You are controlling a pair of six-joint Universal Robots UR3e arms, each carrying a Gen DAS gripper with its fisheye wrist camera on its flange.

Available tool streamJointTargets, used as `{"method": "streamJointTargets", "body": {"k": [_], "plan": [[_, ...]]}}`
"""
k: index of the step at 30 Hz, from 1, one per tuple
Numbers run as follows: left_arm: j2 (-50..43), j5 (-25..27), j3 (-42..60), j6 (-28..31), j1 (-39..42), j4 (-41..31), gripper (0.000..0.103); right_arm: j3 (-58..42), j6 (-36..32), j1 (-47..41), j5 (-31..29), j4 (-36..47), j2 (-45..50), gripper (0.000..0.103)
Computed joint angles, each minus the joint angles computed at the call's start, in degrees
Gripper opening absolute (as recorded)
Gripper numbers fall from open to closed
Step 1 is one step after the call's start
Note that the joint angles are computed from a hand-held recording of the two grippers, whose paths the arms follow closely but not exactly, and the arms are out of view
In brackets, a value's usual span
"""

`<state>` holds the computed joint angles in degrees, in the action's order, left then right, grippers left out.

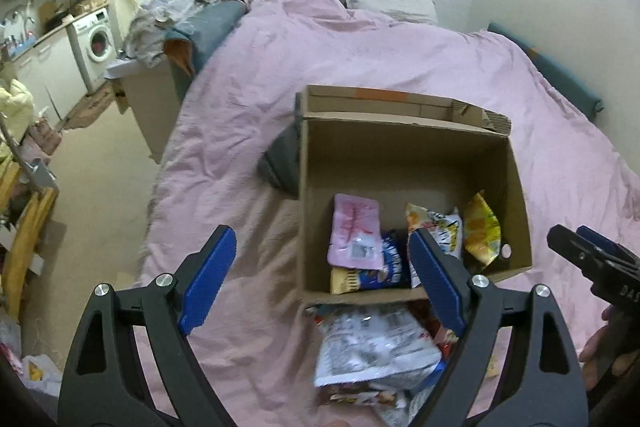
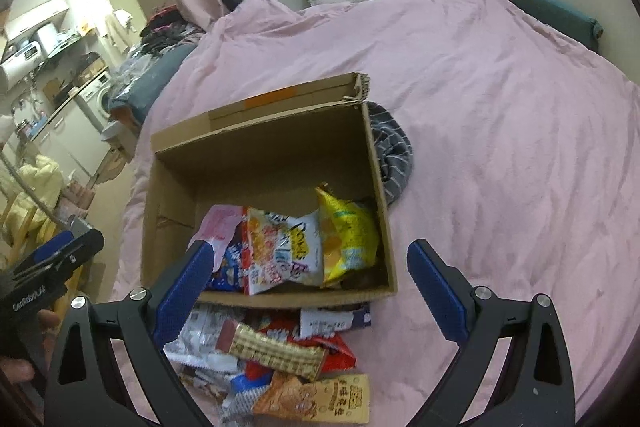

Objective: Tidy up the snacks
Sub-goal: 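Withdraw both tools from the box toward the remaining snacks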

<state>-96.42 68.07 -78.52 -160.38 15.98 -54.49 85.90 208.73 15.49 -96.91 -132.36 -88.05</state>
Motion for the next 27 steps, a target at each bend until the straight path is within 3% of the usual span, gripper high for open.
{"method": "streamJointTargets", "body": {"k": [4,7,15,19,27], "plan": [[3.70,-2.45,-4.44,0.56,3.21,0.81,0.087,2.42,0.58,1.40,1.33,-0.63,-1.17,0.100],[5.85,-2.54,-7.85,0.63,5.02,3.38,0.103,4.48,1.03,1.88,2.55,-0.89,-2.18,0.100],[8.83,-1.45,-12.63,4.59,7.04,1.00,0.103,7.87,3.02,3.29,1.69,-0.60,-4.00,0.100],[8.94,-2.49,-12.16,6.37,7.91,-3.95,0.103,10.55,4.30,2.38,2.87,-0.58,-5.80,0.099],[10.32,-2.35,-16.35,7.58,9.28,-2.04,0.103,17.64,7.39,-2.90,7.40,-0.55,-11.01,0.100]]}}
